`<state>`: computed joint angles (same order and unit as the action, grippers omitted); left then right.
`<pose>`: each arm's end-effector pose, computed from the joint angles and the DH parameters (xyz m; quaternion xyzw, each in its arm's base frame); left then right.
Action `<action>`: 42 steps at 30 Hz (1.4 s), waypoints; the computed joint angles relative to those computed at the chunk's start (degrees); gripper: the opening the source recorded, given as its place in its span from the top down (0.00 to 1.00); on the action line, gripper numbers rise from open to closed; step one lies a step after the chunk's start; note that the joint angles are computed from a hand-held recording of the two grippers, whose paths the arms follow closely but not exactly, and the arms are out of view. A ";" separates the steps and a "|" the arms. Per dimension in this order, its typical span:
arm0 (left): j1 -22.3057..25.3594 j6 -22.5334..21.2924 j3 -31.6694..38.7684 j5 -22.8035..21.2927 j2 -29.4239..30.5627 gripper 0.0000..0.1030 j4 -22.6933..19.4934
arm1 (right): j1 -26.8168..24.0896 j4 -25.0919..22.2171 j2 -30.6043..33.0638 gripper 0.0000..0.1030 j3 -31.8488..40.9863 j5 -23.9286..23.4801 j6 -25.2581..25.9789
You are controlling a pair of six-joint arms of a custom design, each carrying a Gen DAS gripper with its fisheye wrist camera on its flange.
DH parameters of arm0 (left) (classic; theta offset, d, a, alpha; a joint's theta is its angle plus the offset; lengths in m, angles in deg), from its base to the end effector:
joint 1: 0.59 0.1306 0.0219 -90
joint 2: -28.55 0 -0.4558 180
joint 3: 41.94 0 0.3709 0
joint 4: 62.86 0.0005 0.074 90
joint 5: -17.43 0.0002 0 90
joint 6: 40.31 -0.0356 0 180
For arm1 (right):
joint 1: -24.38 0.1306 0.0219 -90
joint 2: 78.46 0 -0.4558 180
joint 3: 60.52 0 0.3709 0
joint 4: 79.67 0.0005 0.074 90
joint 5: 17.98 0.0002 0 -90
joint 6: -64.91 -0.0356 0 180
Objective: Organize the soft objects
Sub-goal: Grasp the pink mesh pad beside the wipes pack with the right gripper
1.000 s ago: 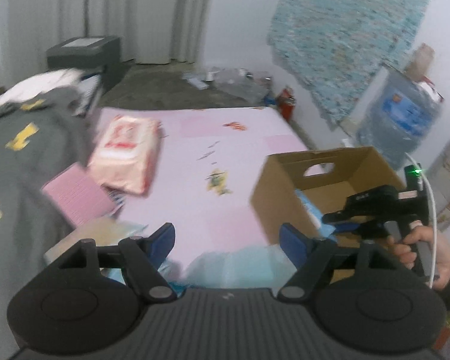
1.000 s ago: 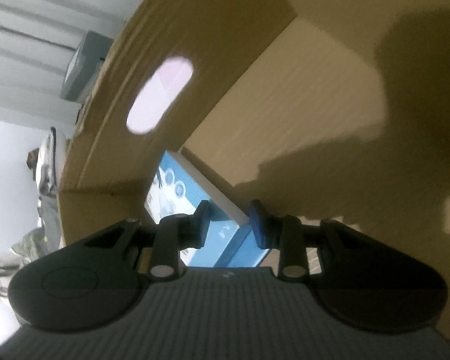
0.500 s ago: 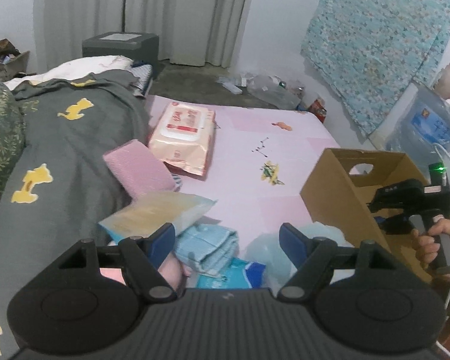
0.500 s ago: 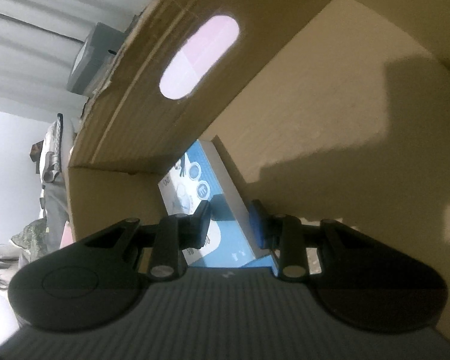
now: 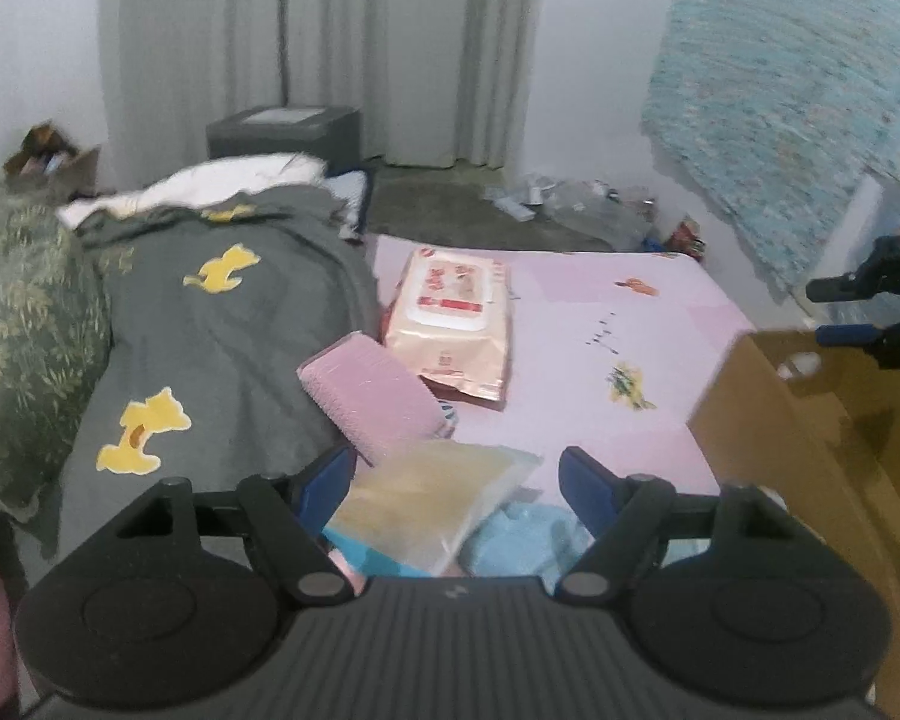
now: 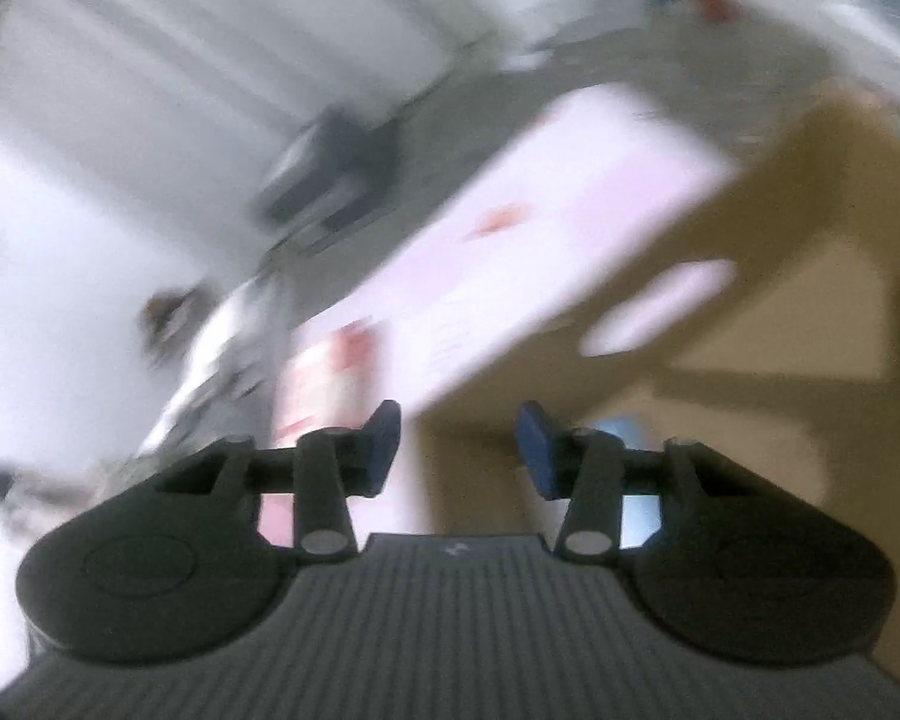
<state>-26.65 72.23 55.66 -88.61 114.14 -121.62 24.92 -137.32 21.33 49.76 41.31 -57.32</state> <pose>0.3847 -0.1777 0.5833 -0.0231 0.9217 -0.0320 0.3860 0.5349 0.0227 0.5704 0.1521 0.8900 0.3358 0.2683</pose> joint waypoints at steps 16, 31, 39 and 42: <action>8.69 3.56 9.82 3.26 14.99 0.40 -7.12 | 20.21 -22.84 33.92 0.40 41.56 -6.86 2.42; 11.26 8.07 10.47 8.03 17.91 0.41 -6.27 | 20.83 -17.50 37.96 0.43 39.92 -13.35 0.08; 10.97 7.44 11.52 6.25 15.81 0.43 -4.60 | 21.23 -15.58 35.45 0.55 39.60 -13.20 1.52; 10.80 7.16 13.14 8.46 15.07 0.51 -5.60 | 20.86 -13.77 33.74 0.75 38.30 -14.96 0.57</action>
